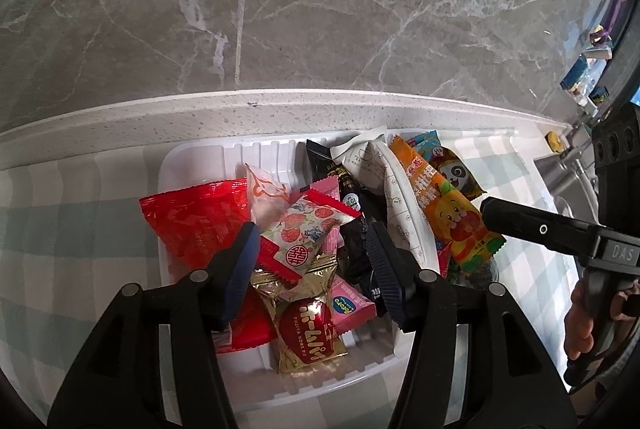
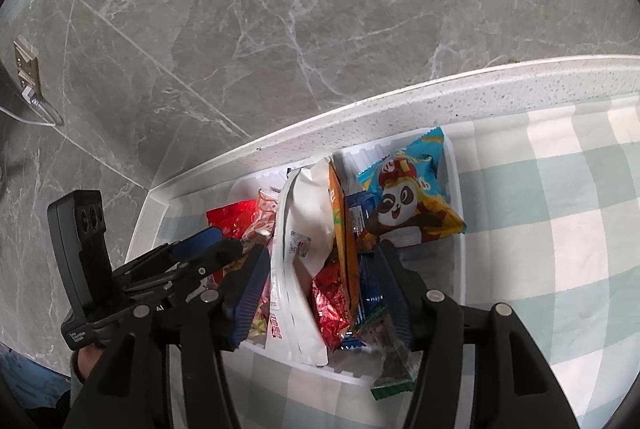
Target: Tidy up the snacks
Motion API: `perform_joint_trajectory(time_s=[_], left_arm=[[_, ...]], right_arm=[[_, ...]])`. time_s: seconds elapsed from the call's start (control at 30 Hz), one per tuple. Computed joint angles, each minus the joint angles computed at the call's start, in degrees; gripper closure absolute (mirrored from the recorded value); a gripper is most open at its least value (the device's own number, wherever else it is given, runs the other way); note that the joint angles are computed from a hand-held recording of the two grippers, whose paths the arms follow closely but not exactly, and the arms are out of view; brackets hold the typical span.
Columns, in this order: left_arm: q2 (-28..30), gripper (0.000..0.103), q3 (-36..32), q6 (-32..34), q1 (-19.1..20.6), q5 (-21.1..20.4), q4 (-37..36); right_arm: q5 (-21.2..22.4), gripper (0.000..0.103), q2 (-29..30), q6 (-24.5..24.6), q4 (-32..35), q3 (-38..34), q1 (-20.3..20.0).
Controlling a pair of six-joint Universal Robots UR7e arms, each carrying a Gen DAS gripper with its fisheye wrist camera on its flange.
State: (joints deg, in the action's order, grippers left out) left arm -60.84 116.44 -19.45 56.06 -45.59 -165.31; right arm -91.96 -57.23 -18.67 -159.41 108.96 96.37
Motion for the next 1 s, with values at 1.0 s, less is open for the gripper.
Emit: perform_joint_trajectory(time_s=[1.0], left_arm=[[-10.88,0.008,10.87,-19.68,-17.51,11.47,14.27]], right_arm=[[-6.46,0.008,-19.08,-9.23,-17.08,20.12,3.46]])
